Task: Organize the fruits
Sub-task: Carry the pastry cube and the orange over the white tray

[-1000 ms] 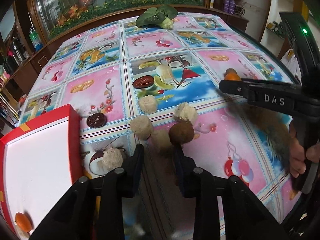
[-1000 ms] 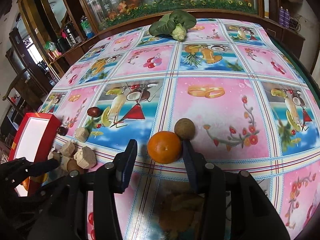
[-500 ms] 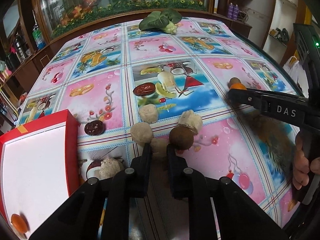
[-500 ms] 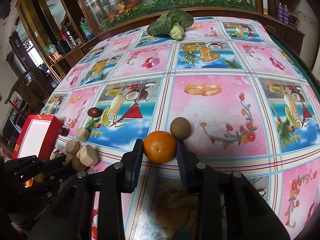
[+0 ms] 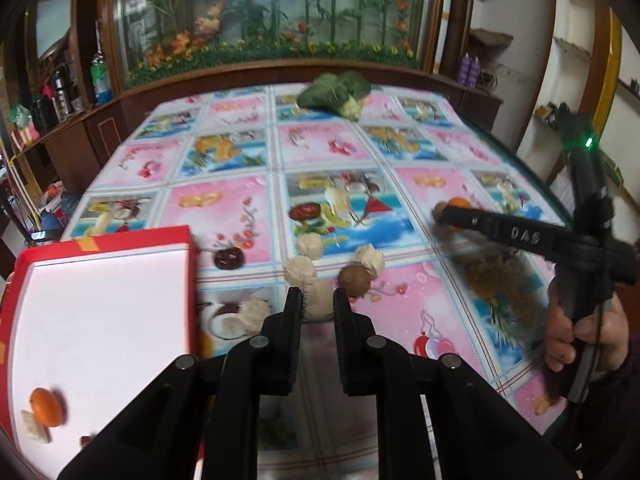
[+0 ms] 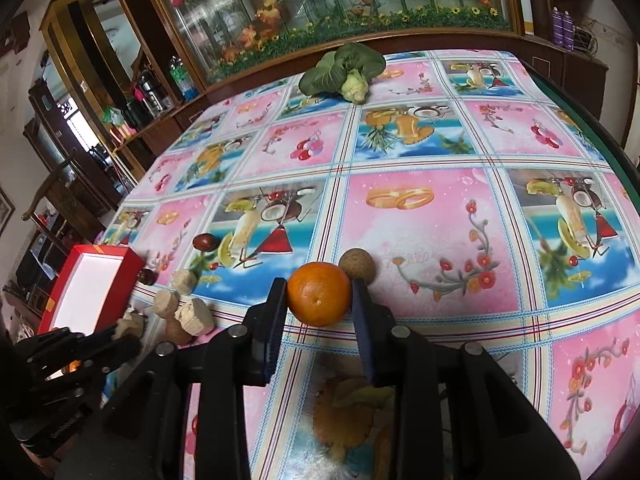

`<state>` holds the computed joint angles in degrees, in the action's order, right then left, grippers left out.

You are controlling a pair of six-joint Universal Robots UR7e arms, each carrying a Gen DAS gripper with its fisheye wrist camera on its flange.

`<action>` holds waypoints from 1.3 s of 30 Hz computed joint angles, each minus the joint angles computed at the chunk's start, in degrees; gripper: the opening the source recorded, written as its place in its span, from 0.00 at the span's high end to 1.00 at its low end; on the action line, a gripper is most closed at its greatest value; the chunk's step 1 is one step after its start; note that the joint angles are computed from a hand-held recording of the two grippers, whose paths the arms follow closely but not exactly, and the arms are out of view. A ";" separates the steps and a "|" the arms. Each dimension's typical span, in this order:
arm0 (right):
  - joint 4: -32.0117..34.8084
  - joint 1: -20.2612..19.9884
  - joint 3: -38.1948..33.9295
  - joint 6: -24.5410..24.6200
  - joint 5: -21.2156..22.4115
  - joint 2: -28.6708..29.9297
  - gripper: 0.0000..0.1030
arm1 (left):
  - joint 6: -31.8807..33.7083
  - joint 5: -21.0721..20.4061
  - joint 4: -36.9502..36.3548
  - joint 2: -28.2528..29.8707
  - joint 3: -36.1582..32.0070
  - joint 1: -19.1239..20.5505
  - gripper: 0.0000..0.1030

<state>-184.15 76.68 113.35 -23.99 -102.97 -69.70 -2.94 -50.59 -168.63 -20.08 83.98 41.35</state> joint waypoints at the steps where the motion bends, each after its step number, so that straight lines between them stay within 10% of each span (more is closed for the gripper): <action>1: -0.13 0.01 0.03 -0.08 0.10 0.00 0.67 | 0.06 0.54 -0.91 -0.41 0.59 -0.11 0.86; 23: -11.32 1.25 2.40 -5.40 0.83 1.68 0.67 | -1.80 6.66 -9.62 -6.35 8.93 2.33 0.86; 39: -5.86 8.55 0.43 -5.80 7.34 9.24 0.67 | -2.69 11.60 -12.32 -9.81 12.32 4.18 0.86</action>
<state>-190.02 85.23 113.78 -29.80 -95.62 -60.46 -5.63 -38.98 -180.95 -29.90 96.30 45.53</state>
